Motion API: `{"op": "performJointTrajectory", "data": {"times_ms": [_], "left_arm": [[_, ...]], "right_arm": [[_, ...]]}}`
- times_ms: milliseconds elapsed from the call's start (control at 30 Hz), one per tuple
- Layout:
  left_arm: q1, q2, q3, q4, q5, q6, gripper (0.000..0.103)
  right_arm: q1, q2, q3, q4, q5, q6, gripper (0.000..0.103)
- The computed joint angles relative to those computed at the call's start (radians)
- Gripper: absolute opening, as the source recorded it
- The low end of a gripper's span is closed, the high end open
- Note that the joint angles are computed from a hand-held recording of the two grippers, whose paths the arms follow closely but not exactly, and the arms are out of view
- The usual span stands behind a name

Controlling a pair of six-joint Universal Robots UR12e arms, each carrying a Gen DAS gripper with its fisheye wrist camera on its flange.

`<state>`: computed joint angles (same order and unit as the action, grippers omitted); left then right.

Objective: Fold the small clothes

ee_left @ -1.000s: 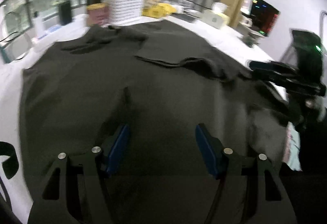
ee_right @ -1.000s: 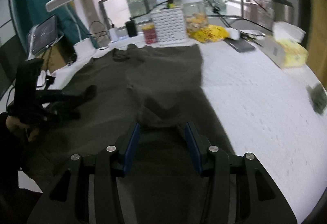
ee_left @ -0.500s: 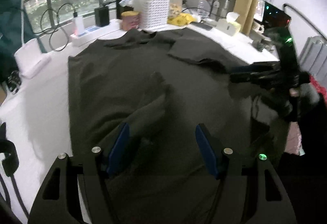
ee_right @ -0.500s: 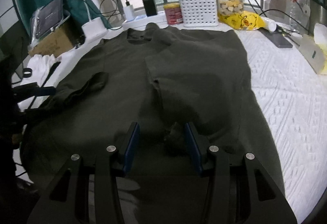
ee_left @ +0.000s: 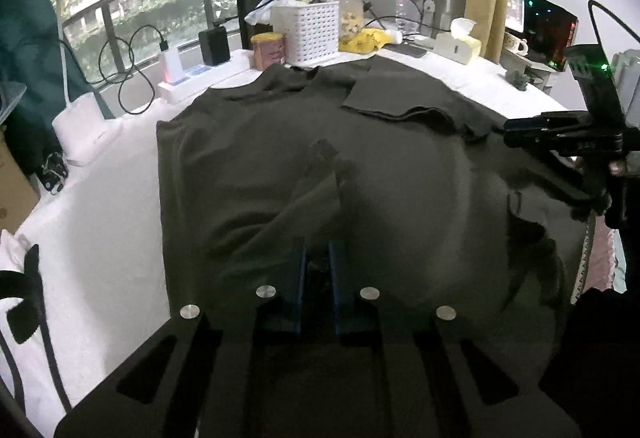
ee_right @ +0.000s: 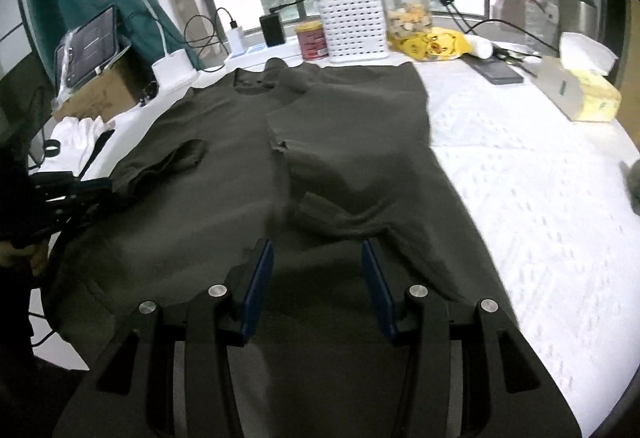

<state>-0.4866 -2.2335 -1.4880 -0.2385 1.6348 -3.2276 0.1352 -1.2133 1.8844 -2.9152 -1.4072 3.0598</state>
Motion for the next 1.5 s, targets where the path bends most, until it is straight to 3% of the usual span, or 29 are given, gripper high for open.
{"op": "performJointTrajectory", "data": {"times_ms": [367,633,667,700,767,933,967,1000,1067,1167,1500], "left_arm": [[-0.008,-0.02,0.036,-0.114,0.044,-0.029,0.01],[-0.019,-0.006,0.022,-0.089,0.114,-0.057,0.011],[-0.018,-0.008,0.025,-0.102,0.117,-0.062,0.019],[-0.016,-0.01,0.027,-0.114,0.116,-0.072,0.035],[-0.013,-0.011,0.024,-0.113,0.098,-0.081,0.049],[-0.019,-0.018,0.032,-0.123,0.064,-0.012,0.049],[-0.023,-0.02,0.033,-0.12,0.071,0.007,0.048],[-0.026,-0.022,0.034,-0.115,0.08,0.02,0.041],[-0.031,-0.025,0.038,-0.125,0.095,0.034,0.017],[-0.035,-0.022,0.031,-0.109,0.127,0.024,0.004],[-0.042,0.005,0.0,-0.066,0.106,0.003,0.004]], "right_arm": [[-0.015,-0.027,0.041,-0.03,-0.013,0.017,0.049],[-0.027,-0.033,0.055,-0.036,-0.014,0.032,0.049],[-0.027,-0.032,0.054,-0.036,-0.012,0.031,0.049],[-0.027,-0.031,0.054,-0.035,-0.01,0.031,0.049],[-0.026,-0.031,0.053,-0.034,-0.006,0.028,0.049],[-0.027,-0.03,0.052,-0.031,-0.007,0.03,0.049],[-0.028,-0.03,0.053,-0.031,-0.008,0.032,0.049],[-0.029,-0.031,0.055,-0.031,-0.009,0.032,0.049],[-0.029,-0.032,0.055,-0.031,-0.01,0.033,0.049],[-0.031,-0.034,0.058,-0.032,-0.011,0.033,0.049],[-0.04,-0.059,0.087,-0.053,-0.039,0.042,0.049]]}}
